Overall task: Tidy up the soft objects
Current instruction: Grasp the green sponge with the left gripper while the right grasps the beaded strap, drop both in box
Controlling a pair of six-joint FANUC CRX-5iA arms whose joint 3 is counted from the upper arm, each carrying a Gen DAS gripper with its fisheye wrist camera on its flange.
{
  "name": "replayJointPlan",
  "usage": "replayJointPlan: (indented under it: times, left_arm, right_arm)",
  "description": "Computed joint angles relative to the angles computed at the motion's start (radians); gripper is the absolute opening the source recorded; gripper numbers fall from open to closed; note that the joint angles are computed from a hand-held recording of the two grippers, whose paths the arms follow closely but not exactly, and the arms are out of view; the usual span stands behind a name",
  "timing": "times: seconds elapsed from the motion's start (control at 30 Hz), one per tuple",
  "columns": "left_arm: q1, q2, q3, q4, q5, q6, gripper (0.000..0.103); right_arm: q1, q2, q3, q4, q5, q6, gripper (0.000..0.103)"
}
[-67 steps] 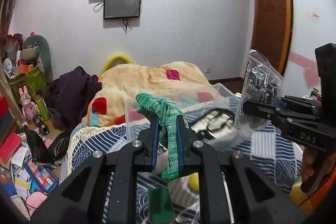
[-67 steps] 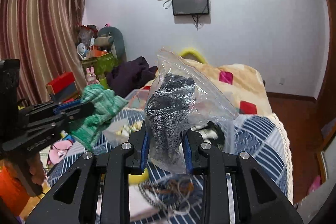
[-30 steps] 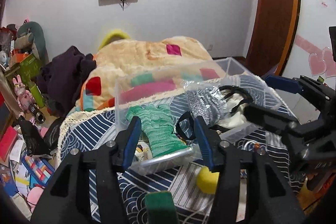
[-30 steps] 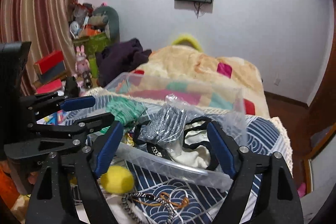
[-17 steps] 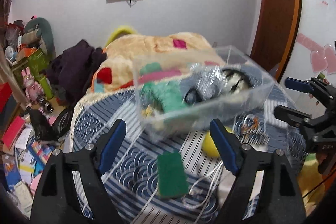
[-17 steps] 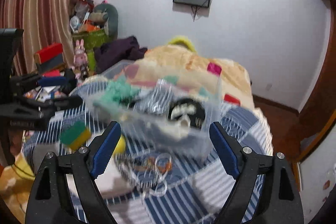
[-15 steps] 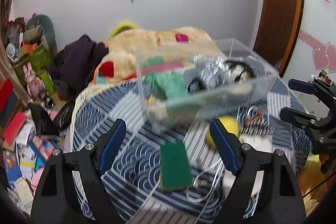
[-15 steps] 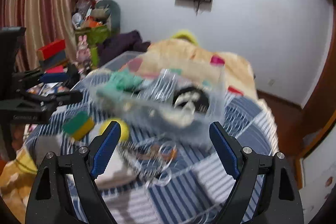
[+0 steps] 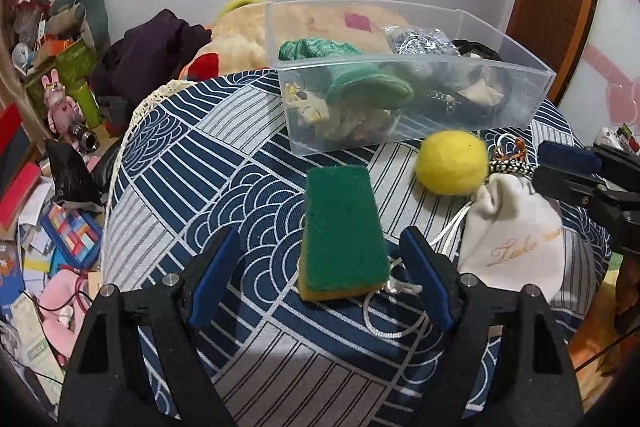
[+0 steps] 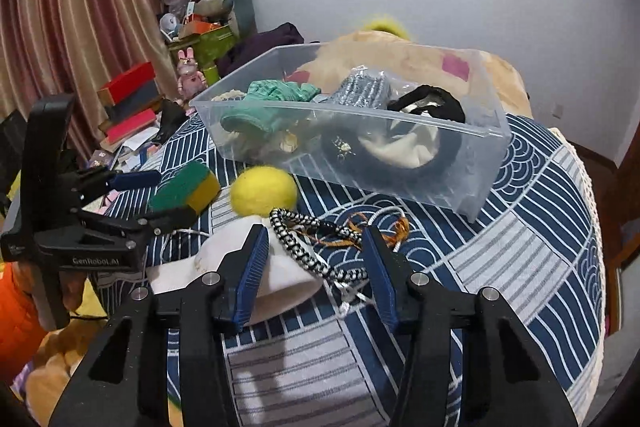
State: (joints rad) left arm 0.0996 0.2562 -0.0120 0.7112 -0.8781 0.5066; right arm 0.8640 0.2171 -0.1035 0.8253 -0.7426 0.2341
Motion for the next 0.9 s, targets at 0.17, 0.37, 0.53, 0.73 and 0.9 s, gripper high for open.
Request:
replayJointPlan:
  times: [0.17, 0.37, 0.53, 0.73, 0.9]
  left_arm:
    - [-0.011, 0.003, -0.002, 0.011, 0.006, -0.005, 0.067]
    - [-0.021, 0.004, -0.003, 0.007, 0.001, -0.036, 0.037]
    - [-0.015, -0.034, -0.059, 0.075, 0.036, -0.097, 0.036]
    - [-0.008, -0.092, -0.112, 0.172, 0.077, -0.174, 0.036]
    - [-0.010, -0.109, -0.117, 0.248, 0.091, -0.221, 0.036]
  right_arm:
    - [-0.007, 0.004, 0.013, -0.066, 0.027, 0.055, 0.018]
    - [-0.001, -0.014, -0.026, -0.008, 0.044, -0.002, 0.009]
    - [0.000, -0.046, -0.068, 0.060, 0.049, -0.069, 0.007]
    - [0.010, -0.074, -0.096, 0.151, 0.028, -0.128, 0.007]
    - [0.014, -0.083, -0.105, 0.227, -0.001, -0.178, 0.007]
